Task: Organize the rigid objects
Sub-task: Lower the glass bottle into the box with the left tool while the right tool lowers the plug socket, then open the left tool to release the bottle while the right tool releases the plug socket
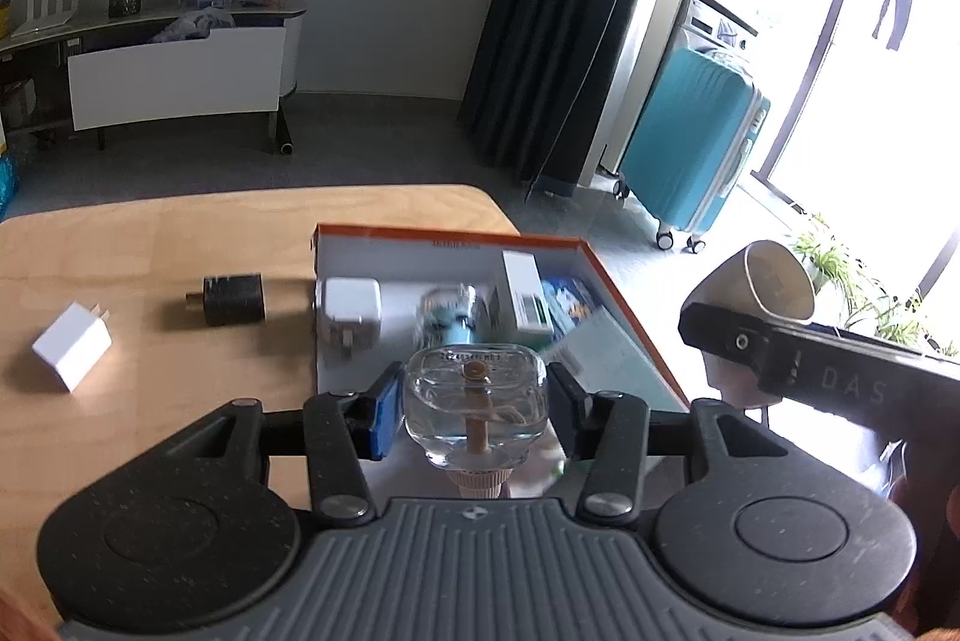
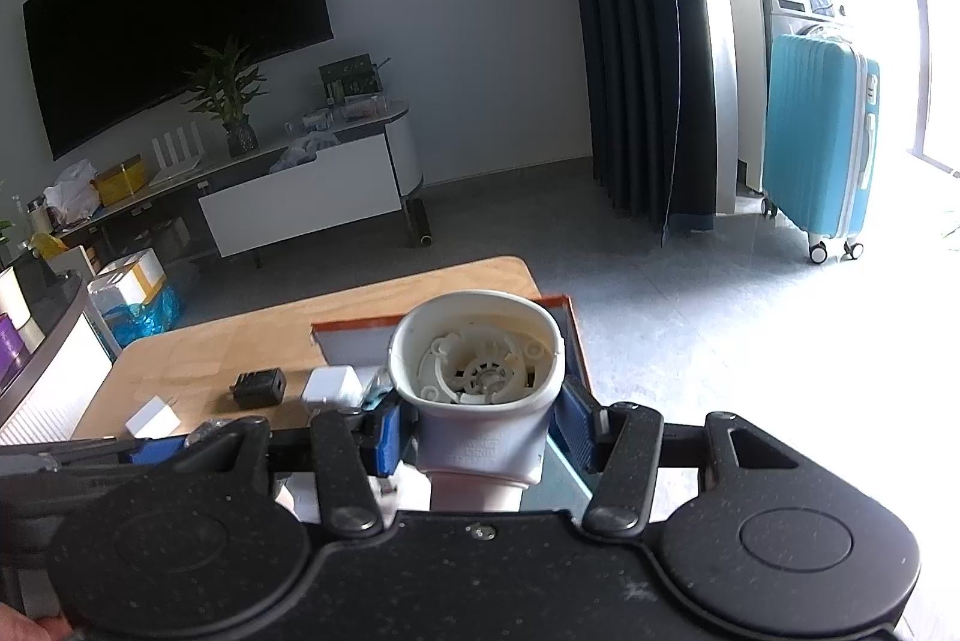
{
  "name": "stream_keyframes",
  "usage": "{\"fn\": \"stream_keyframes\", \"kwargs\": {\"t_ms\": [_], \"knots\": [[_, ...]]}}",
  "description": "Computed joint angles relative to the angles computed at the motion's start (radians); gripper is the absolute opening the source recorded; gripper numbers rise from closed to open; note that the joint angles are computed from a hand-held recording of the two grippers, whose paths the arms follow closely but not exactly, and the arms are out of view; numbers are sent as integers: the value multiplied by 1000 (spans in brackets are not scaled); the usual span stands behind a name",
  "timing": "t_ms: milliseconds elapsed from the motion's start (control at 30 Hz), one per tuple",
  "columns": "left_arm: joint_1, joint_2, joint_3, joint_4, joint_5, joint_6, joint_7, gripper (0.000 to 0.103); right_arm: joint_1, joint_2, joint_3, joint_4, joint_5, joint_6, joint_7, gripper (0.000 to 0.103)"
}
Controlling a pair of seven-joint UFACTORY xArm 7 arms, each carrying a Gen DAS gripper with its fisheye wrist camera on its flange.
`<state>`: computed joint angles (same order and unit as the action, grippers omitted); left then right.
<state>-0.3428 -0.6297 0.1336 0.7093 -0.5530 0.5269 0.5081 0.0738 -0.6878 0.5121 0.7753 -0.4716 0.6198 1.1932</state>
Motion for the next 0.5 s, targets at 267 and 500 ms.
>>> {"fn": "stream_keyframes", "kwargs": {"t_ms": [267,500], "knots": [[-18,68,-3,57,-14,-26,15,49,-32,50,-20,24,-31,-36,-12,63],[-17,123,-9,96,-33,-39,34,49,-43,108,-45,42,-50,-62,-21,63]]}}
